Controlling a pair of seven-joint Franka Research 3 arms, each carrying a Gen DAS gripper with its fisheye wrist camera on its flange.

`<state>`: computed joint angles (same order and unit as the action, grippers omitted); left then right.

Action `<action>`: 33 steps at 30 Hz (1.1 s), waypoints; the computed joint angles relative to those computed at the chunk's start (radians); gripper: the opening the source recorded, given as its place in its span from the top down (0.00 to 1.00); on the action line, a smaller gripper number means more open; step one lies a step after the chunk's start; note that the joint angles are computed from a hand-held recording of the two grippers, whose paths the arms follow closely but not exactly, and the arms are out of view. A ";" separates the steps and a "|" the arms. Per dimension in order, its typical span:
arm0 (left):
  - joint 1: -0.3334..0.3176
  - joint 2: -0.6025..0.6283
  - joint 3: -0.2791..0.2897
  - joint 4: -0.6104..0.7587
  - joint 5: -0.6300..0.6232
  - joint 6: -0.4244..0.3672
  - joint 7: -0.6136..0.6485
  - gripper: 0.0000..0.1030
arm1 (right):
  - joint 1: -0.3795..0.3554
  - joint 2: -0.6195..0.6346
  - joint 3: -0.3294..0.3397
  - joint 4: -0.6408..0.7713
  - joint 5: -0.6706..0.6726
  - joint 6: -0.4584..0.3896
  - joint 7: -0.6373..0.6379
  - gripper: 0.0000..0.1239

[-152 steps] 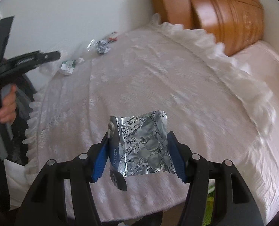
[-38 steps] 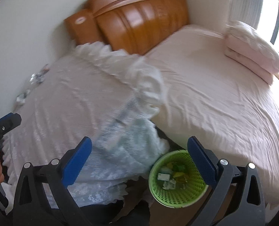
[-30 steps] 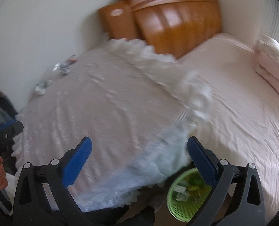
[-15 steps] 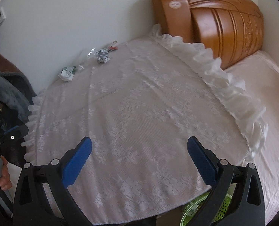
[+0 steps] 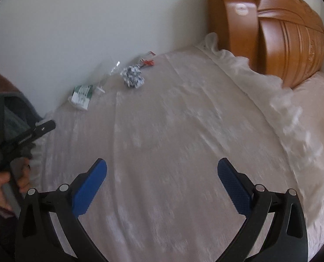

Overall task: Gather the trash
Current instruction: 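Grasp the green-and-white wrapper with the left tool while the right grasps crumpled white paper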

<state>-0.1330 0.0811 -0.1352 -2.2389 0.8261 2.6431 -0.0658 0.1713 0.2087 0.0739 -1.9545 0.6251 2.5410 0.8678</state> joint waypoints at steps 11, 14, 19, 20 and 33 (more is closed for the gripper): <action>0.045 0.259 0.080 0.222 -0.125 0.052 0.222 0.24 | 0.042 0.224 0.023 0.273 -0.133 -0.058 0.106 0.19; 0.043 0.285 0.092 0.234 -0.161 0.075 0.250 0.40 | 0.046 0.253 0.028 0.306 -0.150 -0.065 0.113 0.19; 0.036 0.304 0.100 0.247 -0.207 0.097 0.314 0.52 | 0.043 0.274 0.037 0.325 -0.153 -0.068 0.116 0.19; 0.032 0.305 0.104 0.250 -0.209 0.093 0.321 0.52 | 0.044 0.280 0.038 0.333 -0.156 -0.065 0.113 0.19; -0.031 0.112 0.115 0.079 -0.033 0.110 0.119 0.53 | 0.177 0.621 -0.001 0.809 -0.369 -0.126 0.159 0.22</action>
<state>-0.1643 0.1929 -0.0202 -2.1598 0.7935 2.7534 0.0532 0.3479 0.8295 0.0729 -1.1456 0.2557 2.4152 1.0267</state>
